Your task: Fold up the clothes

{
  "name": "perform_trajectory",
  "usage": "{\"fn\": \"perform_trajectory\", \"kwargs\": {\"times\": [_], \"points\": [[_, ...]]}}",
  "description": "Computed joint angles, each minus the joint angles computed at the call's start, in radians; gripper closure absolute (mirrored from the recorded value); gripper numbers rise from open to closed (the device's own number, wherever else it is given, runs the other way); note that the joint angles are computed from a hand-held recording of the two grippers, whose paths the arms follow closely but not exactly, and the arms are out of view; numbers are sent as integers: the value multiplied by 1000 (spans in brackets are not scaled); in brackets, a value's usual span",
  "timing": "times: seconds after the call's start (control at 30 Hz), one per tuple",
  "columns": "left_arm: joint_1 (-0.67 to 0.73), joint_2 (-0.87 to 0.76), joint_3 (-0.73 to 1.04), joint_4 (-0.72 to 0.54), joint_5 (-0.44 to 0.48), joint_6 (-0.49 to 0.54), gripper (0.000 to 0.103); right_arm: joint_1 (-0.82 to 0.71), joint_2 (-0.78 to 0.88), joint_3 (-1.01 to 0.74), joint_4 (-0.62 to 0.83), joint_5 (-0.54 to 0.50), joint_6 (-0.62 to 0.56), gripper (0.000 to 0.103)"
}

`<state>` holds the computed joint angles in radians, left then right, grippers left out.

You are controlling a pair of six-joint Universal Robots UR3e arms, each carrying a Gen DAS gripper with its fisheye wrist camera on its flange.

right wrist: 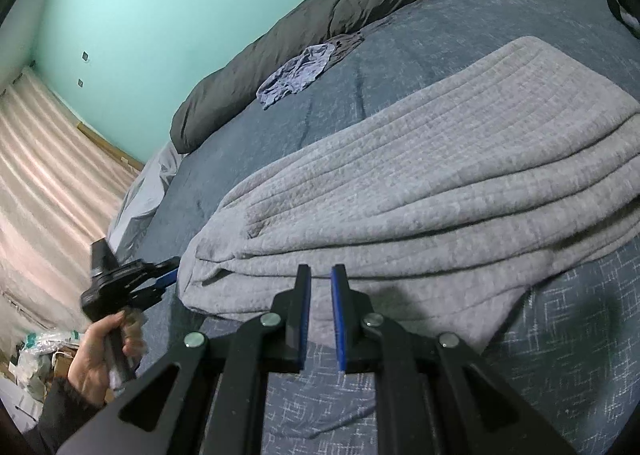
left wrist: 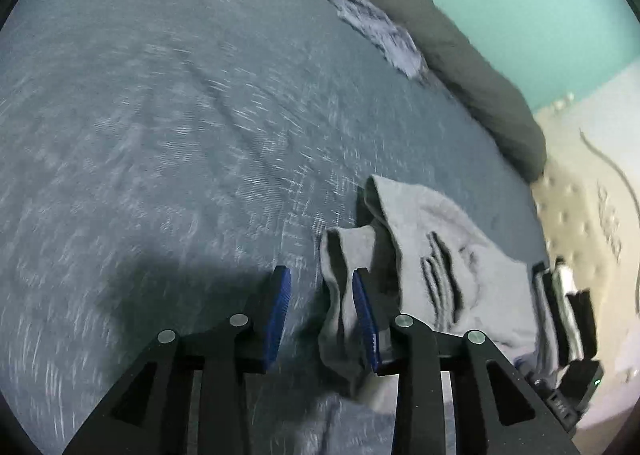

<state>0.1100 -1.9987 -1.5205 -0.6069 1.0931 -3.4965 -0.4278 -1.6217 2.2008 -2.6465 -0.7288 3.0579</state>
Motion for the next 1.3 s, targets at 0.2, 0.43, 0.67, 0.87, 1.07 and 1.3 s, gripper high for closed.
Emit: {"fn": "perform_trajectory", "kwargs": {"times": [0.2, 0.43, 0.67, 0.87, 1.07, 1.3], "points": [[-8, -107, 109, -12, -33, 21, 69, -1, 10, -4, -11, 2, 3, 92], [-24, -163, 235, -62, -33, 30, 101, 0, 20, -5, -10, 1, -3, 92], [-52, -226, 417, -107, 24, -4, 101, -11, 7, 13, -11, 9, -9, 92], [-57, -374, 602, -217, 24, -75, 101, -19, -10, 33, -11, 14, -11, 92], [-37, -345, 595, -253, 4, -66, 98, -26, -14, 33, -2, 20, -9, 92], [-37, -330, 674, -344, -50, -53, 66, -27, -12, 26, -2, 27, 4, 92]]}}
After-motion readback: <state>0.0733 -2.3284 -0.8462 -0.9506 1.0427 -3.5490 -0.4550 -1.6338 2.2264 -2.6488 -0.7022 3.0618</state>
